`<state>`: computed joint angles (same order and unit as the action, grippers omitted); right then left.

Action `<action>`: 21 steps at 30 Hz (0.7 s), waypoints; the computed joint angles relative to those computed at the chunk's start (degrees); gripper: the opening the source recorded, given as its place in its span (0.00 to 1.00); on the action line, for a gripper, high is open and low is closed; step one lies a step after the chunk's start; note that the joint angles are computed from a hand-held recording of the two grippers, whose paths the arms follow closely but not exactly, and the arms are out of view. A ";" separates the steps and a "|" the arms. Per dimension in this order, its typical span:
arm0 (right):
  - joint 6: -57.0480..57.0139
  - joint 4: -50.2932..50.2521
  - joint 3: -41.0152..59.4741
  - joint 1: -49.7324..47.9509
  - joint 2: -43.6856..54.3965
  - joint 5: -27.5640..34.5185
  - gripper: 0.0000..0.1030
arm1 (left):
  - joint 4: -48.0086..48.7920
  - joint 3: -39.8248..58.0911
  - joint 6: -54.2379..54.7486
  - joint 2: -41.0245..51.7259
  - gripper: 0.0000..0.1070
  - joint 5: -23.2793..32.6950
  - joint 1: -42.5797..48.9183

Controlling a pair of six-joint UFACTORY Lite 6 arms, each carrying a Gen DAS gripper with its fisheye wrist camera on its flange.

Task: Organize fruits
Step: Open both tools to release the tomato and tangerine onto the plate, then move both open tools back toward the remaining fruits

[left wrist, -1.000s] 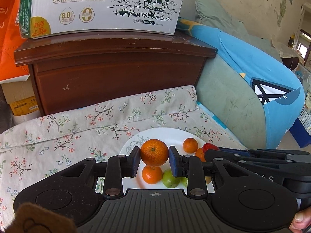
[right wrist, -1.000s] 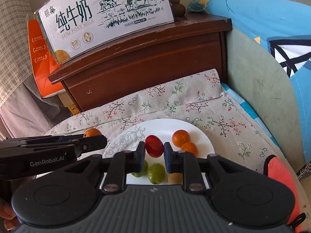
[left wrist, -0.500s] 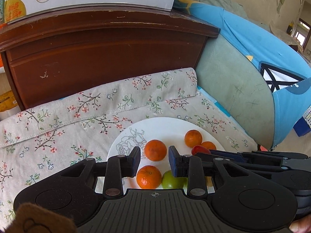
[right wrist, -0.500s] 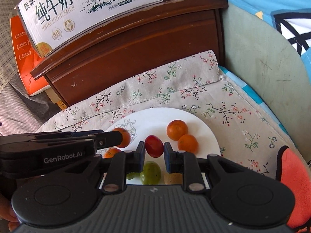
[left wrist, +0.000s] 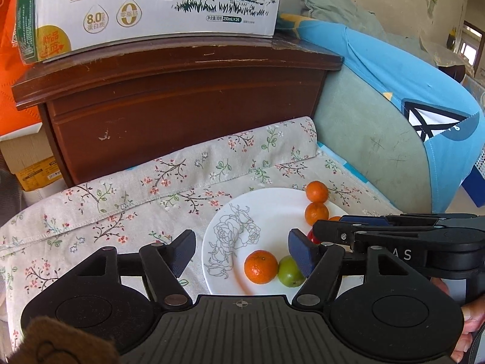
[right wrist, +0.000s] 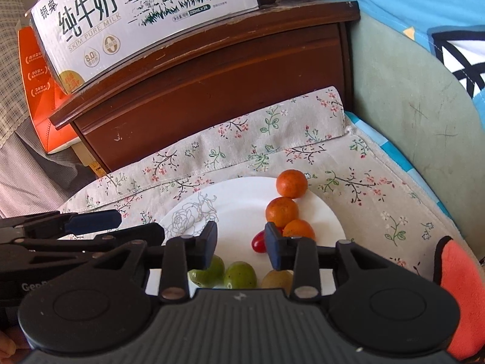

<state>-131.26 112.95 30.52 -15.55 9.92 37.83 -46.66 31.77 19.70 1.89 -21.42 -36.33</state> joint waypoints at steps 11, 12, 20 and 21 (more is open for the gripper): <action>3.84 -6.11 -3.16 -1.09 -5.68 1.40 0.36 | -24.40 -5.83 22.53 -9.90 0.69 -1.95 -5.32; 4.11 -6.85 -3.67 -1.25 -6.30 1.46 0.36 | -26.11 -6.46 23.87 -10.79 0.69 -2.44 -6.07; 5.20 -14.17 -8.79 -3.24 -12.52 2.62 0.36 | -37.59 -12.64 32.28 -20.48 0.70 -2.89 -9.56; 5.54 -15.13 -9.37 -3.50 -13.40 2.76 0.36 | -39.32 -13.23 33.57 -21.43 0.71 -3.01 -9.85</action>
